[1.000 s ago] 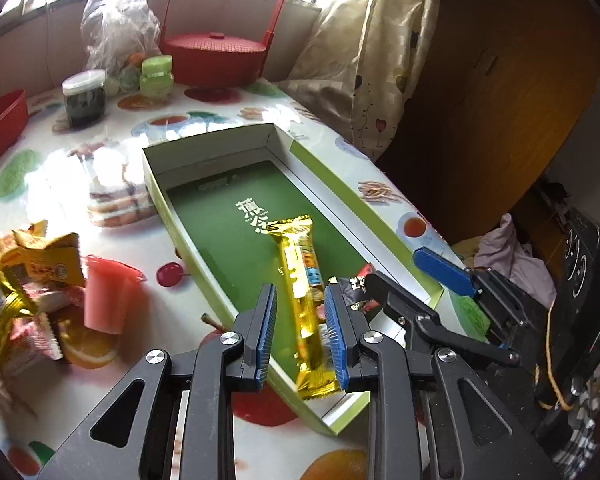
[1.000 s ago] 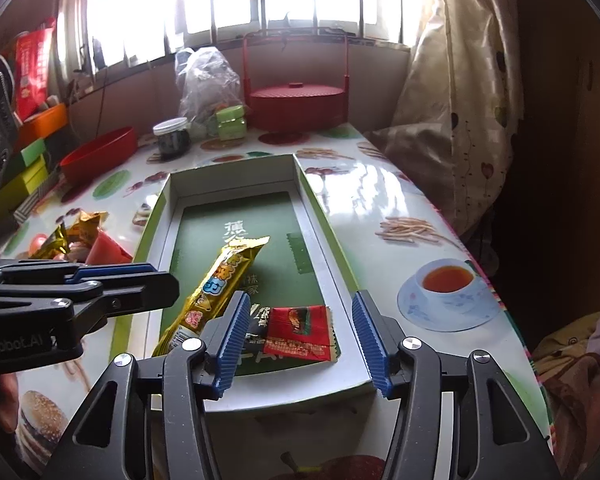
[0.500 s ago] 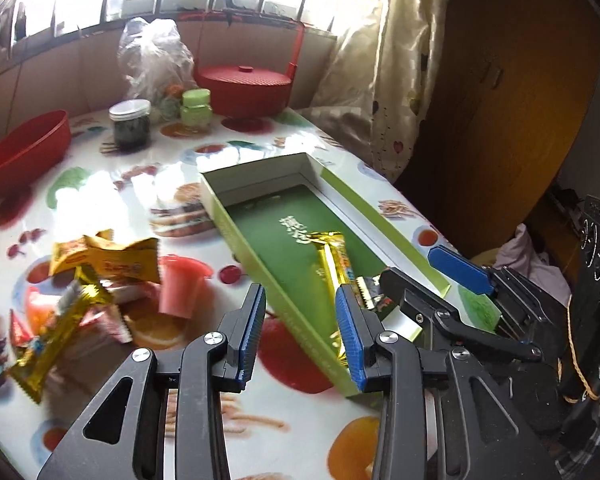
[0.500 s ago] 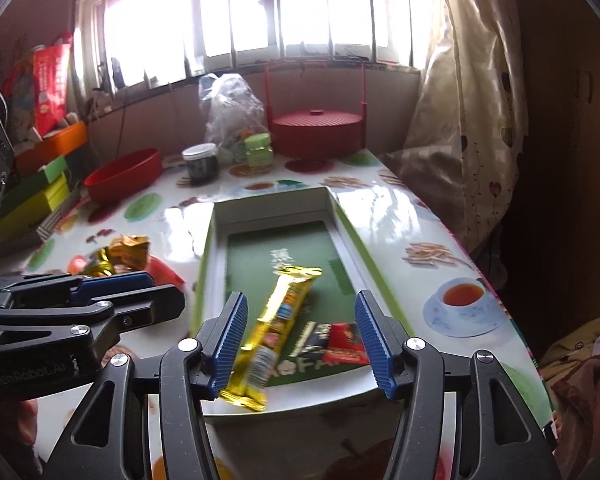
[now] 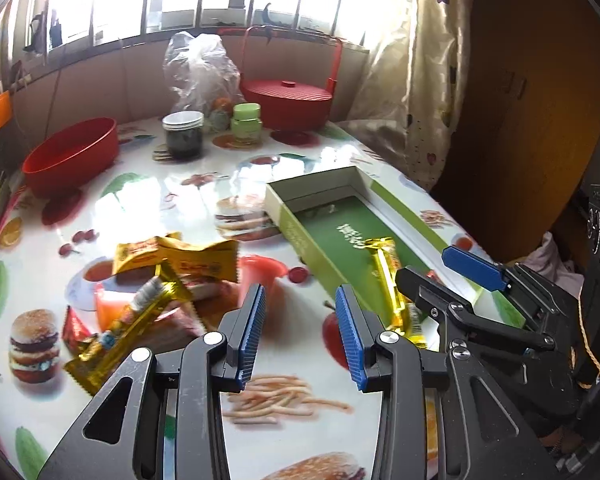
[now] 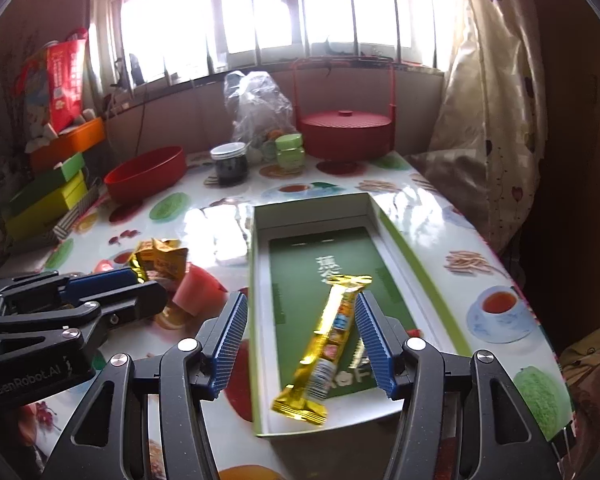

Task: Organize snacks
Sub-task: 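Move both open tools back toward the snack pile, then grasp another gold snack bar from the pile with the left tool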

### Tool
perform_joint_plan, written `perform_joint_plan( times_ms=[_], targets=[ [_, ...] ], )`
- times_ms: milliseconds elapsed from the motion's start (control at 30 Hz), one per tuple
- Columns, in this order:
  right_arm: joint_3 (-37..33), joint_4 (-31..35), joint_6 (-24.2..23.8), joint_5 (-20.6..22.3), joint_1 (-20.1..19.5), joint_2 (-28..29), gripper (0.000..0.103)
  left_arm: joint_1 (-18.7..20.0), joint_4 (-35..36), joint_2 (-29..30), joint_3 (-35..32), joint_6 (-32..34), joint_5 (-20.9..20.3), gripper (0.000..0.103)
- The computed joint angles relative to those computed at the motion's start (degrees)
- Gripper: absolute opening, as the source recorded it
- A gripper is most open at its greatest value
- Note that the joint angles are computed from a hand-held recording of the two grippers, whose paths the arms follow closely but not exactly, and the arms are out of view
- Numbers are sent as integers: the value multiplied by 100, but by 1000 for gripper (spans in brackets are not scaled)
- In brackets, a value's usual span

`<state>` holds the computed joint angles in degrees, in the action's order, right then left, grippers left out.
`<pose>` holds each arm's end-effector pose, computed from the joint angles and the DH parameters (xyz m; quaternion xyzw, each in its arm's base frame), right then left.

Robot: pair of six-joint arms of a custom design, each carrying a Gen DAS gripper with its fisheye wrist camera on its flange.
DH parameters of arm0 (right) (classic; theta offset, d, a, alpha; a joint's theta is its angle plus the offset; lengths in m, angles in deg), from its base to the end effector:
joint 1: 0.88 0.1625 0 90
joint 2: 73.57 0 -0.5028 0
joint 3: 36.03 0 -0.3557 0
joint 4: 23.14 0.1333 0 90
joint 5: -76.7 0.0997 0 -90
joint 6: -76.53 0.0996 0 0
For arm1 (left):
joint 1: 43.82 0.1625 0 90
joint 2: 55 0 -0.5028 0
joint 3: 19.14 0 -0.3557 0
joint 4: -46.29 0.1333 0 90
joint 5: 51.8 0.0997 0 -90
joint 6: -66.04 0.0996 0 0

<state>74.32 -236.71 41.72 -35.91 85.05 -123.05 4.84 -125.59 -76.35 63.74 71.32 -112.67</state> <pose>0.0502 -0.6324 0.2804 0.1236 -0.8345 0.4254 0.3277 -0.3666 -0.6919 -0.0140 0.3362 0.8925 -0.2392 0.1824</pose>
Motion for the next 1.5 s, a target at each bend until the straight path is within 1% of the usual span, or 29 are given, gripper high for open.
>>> perform_joint_plan(
  times_ms=[167,500,600,733,900,967,1033,1133,1200,1267,1333,1433,1500],
  targets=[
    [-125,203,11,25,83,88,56,56,-22,-70,59,-1,165,38],
    [-416,632,7,-4,205,291,56,227,35,-184,126,-146,262,38],
    [-531,850,31,-3,229,366,56,312,-7,-245,180,-148,275,38],
    [-640,1056,47,-14,242,456,56,455,46,-320,220,-287,425,38],
    [-837,1344,69,-49,255,588,56,631,146,-396,225,-482,492,38],
    [-938,1490,160,-94,253,635,56,678,94,-398,213,-426,509,38],
    [-1043,1659,242,-88,251,675,56,716,113,-400,187,-384,476,38],
    [-1181,1810,209,-118,267,749,56,765,206,-373,91,-336,424,38],
    [-1238,1922,209,-46,257,771,56,786,251,-365,53,-285,344,38],
    [-1339,2039,254,-146,270,828,56,815,332,-345,-15,-240,195,39],
    [-1413,2166,329,-208,271,856,56,824,420,-302,-109,-182,155,45],
    [-1503,2268,414,-221,255,892,56,829,552,-237,-250,-86,132,47],
    [-1569,2295,453,-249,247,924,56,854,681,-217,-328,-65,31,47]
  ],
)
